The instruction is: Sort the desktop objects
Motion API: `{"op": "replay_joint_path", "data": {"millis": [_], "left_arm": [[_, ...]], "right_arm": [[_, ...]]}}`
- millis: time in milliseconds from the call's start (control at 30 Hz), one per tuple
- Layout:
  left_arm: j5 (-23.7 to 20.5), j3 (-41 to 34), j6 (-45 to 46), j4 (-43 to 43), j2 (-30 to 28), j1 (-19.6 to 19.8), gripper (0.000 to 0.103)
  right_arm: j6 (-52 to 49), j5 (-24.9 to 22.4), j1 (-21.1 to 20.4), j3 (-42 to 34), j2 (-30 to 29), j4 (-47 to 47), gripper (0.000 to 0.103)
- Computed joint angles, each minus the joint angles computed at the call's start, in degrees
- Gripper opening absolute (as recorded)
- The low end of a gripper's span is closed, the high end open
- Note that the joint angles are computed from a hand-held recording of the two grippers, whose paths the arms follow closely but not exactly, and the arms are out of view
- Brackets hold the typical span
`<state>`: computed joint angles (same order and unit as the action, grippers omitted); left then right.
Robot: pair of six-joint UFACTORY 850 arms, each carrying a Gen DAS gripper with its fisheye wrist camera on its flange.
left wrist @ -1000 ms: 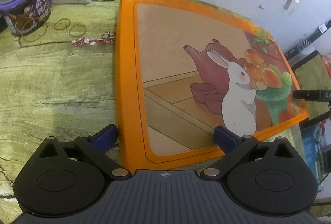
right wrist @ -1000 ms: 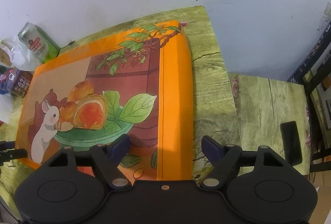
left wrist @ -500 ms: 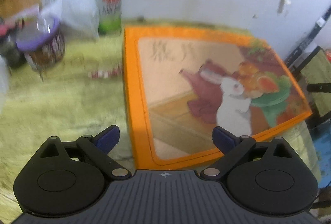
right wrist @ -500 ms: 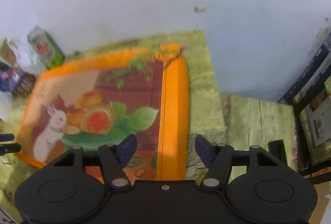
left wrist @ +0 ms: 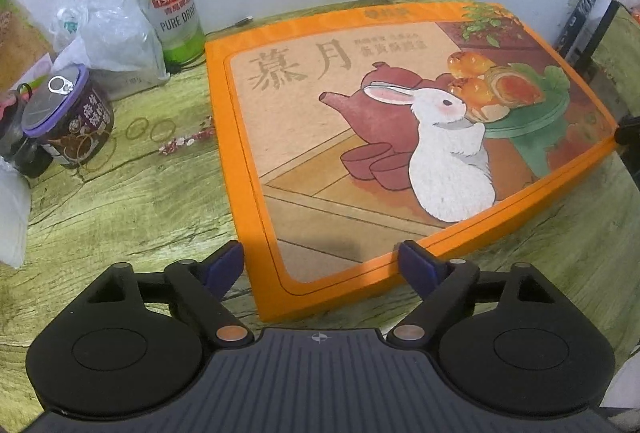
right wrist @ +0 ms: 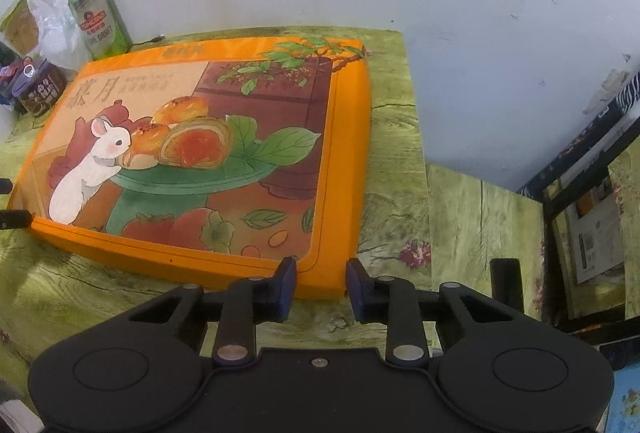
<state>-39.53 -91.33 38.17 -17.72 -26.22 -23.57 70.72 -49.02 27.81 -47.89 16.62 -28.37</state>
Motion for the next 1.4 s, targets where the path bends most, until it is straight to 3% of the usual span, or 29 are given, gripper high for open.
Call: {"op": "replay_joint_path", "data": {"millis": [200,333,433,567,667,733,867,900,933,1033,1267,1400], "left_arm": [[0.76,0.22,-1.59,0.79,-0.12,-0.01,0.094],[-1.16,-1.93,-3.0,4.4,-0.57,-0.93,0.084],[0.36,-2.53,1.16,1.89,-0.13,-1.32,0.085],[1.41,-6.21,2.75,2.1,-3.23,-2.96,0.084],[-1.1,-9.56,1.86,3.15,-6.56,-3.77,0.086],[-2.18,-10.63,1.24,1.39,-7.87,-3.19,0.092],[-3.42,-11.54,2.88,-0.67,-8.54,-2.56,0.092],[-5.06,-13.27,1.96,-0.26,-9.34,-2.57,0.09],[-6.42,-15.02,2.18,-1.23,-10.09,-2.36,0.081],[-6.22,-20.35,4.14,-6.29,-12.68,-1.73,0.084],[-7.67,-39.29,-1.95,-1.52,-26.73,-2.76,0.088],[-5.24,-36.95,1.49,-3.74,-26.22,-2.56,0.095]], "right_arm": [[-0.24,-0.38,0.75,0.27,-0.47,-1.41,0.026],[-4.75,0.29,-1.49,-0.54,-0.02,2.32,0.026],[-5.39,0.24,-2.74,-2.31,0.71,0.43,0.026],[-11.95,2.25,-6.06,-5.75,-3.02,0.9,0.026],[-19.11,4.33,-8.72,-7.43,-6.87,4.73,0.026],[-22.27,4.51,-9.5,-7.84,-8.56,6.35,0.026],[-24.98,4.29,-9.49,-8.24,-9.33,6.63,0.027],[-26.54,3.91,-9.81,-8.71,-9.51,7.75,0.027],[-28.72,3.3,-10.55,-9.61,-9.86,9.77,0.027],[-30.48,3.82,-12.79,-12.25,-10.49,10.86,0.026],[-26.0,9.14,-16.79,-16.16,-16.62,4.21,0.026],[-25.26,10.17,-16.77,-15.41,-18.37,2.97,0.028]]}}
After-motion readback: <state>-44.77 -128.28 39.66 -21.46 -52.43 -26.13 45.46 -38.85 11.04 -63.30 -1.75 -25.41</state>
